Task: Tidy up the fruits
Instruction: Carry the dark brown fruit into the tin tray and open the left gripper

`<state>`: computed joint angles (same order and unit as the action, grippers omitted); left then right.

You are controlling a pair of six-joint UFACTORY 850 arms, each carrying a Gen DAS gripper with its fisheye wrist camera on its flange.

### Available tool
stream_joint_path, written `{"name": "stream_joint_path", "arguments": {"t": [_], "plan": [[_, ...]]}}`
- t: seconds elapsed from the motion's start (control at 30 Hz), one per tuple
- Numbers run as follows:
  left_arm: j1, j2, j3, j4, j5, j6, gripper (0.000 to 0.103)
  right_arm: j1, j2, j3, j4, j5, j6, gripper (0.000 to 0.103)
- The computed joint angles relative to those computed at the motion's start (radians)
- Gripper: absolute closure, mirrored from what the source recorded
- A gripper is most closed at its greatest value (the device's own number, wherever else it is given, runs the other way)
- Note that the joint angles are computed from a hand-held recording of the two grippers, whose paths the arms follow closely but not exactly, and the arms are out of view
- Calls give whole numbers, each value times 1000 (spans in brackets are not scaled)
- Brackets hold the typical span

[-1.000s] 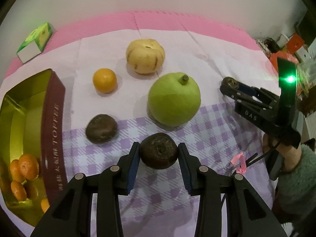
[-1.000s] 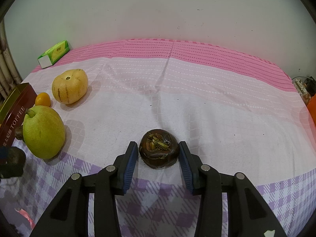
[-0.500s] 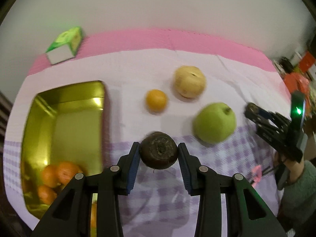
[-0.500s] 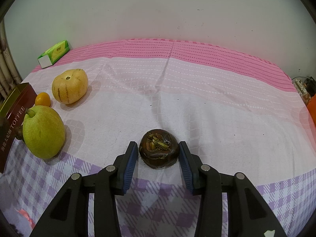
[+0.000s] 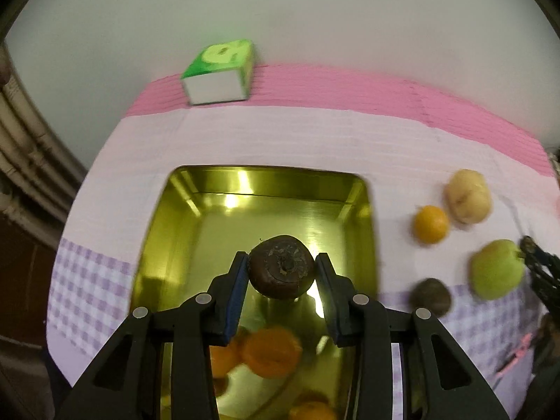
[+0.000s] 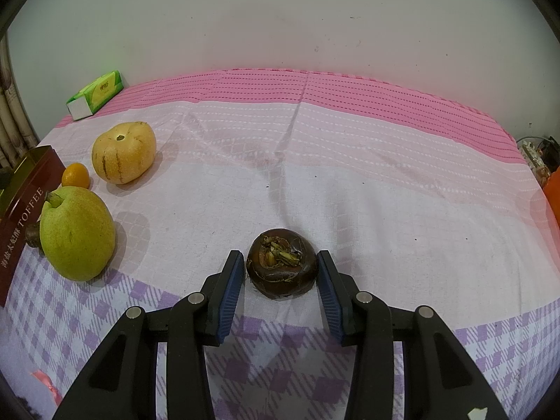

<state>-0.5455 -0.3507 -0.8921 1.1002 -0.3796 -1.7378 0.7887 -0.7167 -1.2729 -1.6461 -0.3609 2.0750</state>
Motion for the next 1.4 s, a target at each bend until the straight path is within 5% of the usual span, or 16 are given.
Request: {"name": "stream_joint_path", "arguments": {"t": [0.47,1.2,1.4], "plan": [[74,-78,1,-80,29,83,63,0,1,1,1,-1,-2,63],[87,-94,0,-139,47,119,62,0,0,-1,4,-1,-7,63],[87,-71,23,-93,46,58,45,0,0,1,1,-2,-4,63]]}}
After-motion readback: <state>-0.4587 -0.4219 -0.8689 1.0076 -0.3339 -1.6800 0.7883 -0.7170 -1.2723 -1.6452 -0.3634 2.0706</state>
